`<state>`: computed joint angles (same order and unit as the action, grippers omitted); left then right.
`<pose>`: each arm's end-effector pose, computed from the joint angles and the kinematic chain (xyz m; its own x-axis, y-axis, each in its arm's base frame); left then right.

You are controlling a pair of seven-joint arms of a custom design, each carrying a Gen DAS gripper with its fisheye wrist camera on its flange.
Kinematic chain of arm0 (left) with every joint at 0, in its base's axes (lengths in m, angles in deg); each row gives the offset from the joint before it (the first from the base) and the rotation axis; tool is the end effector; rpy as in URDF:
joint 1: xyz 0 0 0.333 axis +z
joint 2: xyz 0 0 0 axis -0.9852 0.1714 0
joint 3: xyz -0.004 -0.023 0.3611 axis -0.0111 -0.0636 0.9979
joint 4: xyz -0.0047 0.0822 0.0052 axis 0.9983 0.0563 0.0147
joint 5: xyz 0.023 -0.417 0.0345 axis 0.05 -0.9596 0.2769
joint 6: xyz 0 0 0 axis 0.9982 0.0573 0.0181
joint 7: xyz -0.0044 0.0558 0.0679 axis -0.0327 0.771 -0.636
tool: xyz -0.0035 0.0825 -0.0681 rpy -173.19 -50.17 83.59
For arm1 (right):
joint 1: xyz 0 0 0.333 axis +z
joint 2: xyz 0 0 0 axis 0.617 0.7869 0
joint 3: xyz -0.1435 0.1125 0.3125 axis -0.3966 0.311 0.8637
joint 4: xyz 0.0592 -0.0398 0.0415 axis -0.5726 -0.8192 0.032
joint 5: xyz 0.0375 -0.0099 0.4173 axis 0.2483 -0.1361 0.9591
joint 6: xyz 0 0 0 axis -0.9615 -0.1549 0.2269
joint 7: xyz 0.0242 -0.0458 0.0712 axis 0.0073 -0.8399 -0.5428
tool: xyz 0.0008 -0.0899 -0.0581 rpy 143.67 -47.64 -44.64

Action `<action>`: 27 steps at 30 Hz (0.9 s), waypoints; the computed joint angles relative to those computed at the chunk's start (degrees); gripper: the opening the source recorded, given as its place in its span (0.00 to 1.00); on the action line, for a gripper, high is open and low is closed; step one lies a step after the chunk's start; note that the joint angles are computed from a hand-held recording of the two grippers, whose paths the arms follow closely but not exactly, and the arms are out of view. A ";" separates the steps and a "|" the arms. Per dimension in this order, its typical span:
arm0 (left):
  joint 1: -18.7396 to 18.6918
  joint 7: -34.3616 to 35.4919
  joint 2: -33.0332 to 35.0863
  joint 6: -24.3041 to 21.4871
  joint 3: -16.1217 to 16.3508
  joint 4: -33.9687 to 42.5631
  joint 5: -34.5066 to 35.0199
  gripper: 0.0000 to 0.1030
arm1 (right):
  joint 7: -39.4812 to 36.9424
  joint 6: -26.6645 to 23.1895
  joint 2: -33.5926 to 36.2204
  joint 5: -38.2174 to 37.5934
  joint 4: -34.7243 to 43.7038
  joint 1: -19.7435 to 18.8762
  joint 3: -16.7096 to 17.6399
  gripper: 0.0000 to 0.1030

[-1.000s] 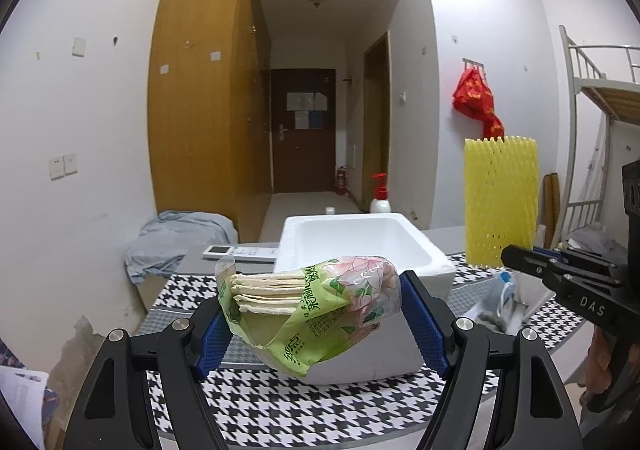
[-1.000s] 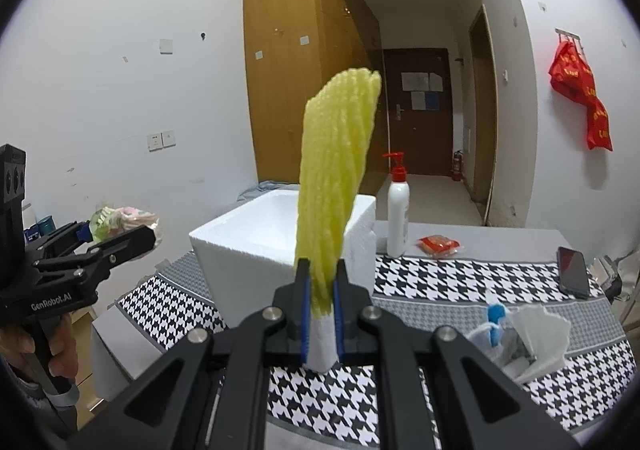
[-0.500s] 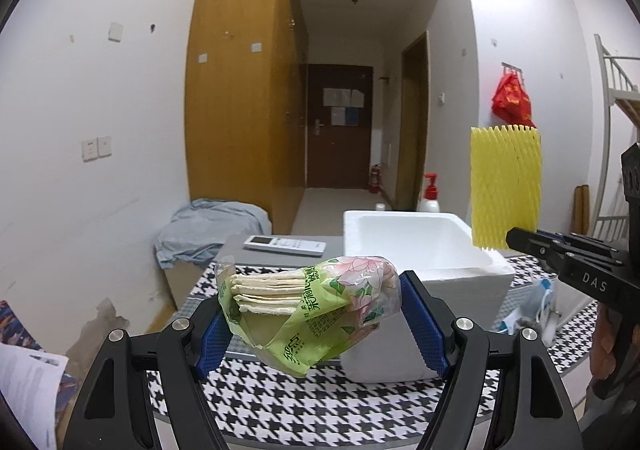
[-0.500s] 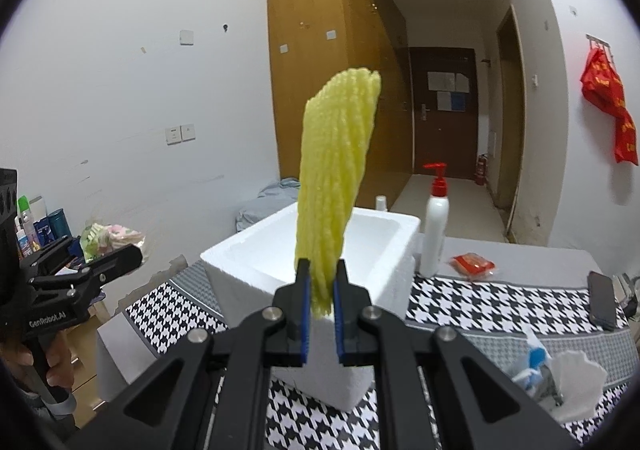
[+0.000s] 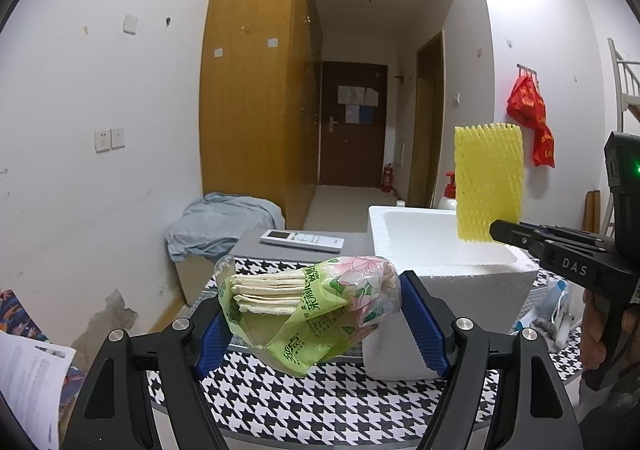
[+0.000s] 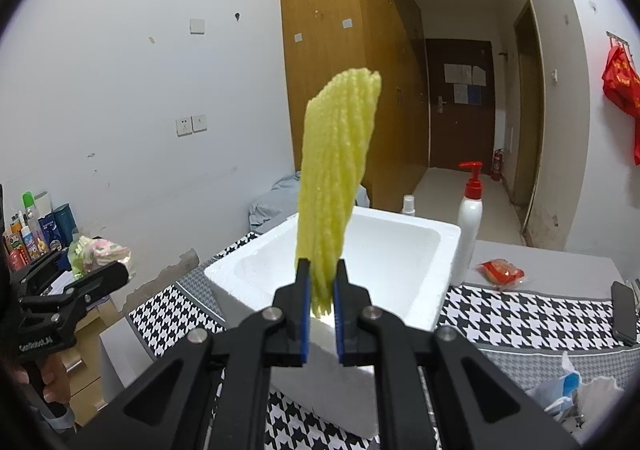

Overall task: Organize soft objects
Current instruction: 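Carry the yellow foam net over the white foam box with the right tool and release it inside, then carry the green pack over the white foam box with the left tool and release it inside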

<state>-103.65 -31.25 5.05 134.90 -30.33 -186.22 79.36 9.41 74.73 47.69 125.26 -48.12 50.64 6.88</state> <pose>0.4956 -0.3376 0.5119 0.5674 -0.8230 0.0272 -0.2520 -0.2050 -0.9458 0.6750 0.2685 0.5265 0.8983 -0.4322 -0.0792 -0.2276 -0.3035 -0.9252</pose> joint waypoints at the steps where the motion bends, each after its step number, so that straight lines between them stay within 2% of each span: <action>1: 0.00 -0.04 0.15 -0.02 0.02 0.16 0.01 0.75 | 0.11 0.18 0.10 -0.03 0.12 0.09 0.01 0.12; 10: 0.44 -1.13 -0.32 0.88 0.29 -0.71 0.29 0.75 | 5.01 2.72 2.48 -5.08 3.03 1.38 0.37 0.14; 11: 0.51 -1.20 -0.42 0.97 0.30 -0.83 0.29 0.75 | 5.81 2.65 2.76 -5.85 3.37 1.45 0.44 0.20; 12: 0.54 -1.27 -0.46 0.89 0.27 -0.87 0.28 0.75 | 6.42 2.70 3.04 -6.50 3.69 1.48 0.52 0.35; 13: 0.60 -1.31 -0.50 0.92 0.27 -0.93 0.31 0.75 | 7.04 3.03 3.23 -7.30 3.88 1.65 0.58 0.45; 14: 0.66 -1.28 -0.54 0.94 0.27 -0.96 0.30 0.75 | 7.42 3.50 3.29 -7.86 3.88 1.75 0.67 0.61; 15: 0.73 -1.26 -0.57 0.95 0.28 -0.99 0.25 0.75 | 7.28 3.76 3.30 -7.65 3.84 1.58 0.91 0.69; 21: 0.89 -1.37 -0.49 0.81 0.26 -0.85 0.57 0.75 | 4.90 2.80 2.31 -3.78 2.89 0.15 1.69 0.84; 27: 0.79 -1.04 -0.31 0.22 0.23 -0.36 1.32 0.75 | 4.56 2.10 1.93 -3.01 2.68 0.15 1.21 0.85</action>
<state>-102.87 -32.29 4.74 135.12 -30.10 -186.58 80.68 13.98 76.83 49.62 122.25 -45.44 50.79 8.09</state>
